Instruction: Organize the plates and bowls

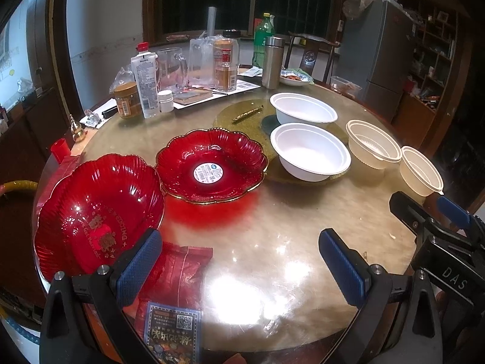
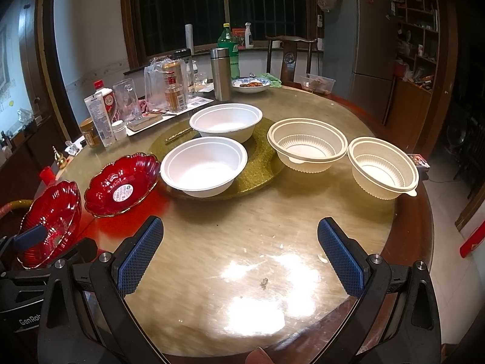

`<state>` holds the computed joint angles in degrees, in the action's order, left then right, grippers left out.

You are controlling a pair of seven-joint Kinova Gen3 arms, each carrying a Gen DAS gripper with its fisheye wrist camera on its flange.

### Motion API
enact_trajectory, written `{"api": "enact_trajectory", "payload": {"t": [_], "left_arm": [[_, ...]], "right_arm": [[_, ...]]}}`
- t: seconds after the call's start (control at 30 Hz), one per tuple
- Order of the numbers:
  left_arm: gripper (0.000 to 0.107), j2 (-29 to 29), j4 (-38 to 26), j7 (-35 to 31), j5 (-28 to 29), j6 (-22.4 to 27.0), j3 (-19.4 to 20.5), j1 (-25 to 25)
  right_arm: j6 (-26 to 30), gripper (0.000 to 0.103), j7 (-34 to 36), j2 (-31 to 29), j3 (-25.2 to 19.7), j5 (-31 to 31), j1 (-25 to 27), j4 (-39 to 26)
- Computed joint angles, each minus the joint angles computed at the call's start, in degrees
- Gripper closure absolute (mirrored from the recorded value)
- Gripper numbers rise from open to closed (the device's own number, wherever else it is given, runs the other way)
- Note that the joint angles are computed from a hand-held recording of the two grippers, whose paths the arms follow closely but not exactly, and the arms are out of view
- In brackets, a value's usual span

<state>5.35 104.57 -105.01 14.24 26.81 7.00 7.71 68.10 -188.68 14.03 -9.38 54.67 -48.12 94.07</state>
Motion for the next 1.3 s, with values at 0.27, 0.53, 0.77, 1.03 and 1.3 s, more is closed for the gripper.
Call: {"api": "enact_trajectory", "payload": {"t": [0.27, 0.53, 0.77, 1.03, 1.3], "left_arm": [[0.005, 0.0, 0.1, -1.1, 1.2, 0.2, 0.0, -0.4], [0.005, 0.0, 0.1, -0.7, 0.9, 0.2, 0.0, -0.2], [0.005, 0.0, -0.1, -0.9, 1.1, 0.4, 0.0, -0.2], [0.005, -0.2, -0.1, -1.4, 1.8, 0.7, 0.0, -0.4], [0.005, -0.4, 0.0, -2.0, 2.5, 0.7, 0.1, -0.5]], "right_arm": [[0.2, 0.0, -0.1, 0.1, 0.0, 0.1, -0.1, 0.1], [0.3, 0.0, 0.4, 0.4, 0.1, 0.0, -0.1, -0.6], [0.2, 0.0, 0.4, 0.3, 0.2, -0.1, -0.2, -0.5], [0.2, 0.0, 0.3, 0.3, 0.2, 0.0, -0.2, -0.5], [0.3, 0.0, 0.4, 0.4, 0.2, 0.0, -0.1, -0.7]]}}
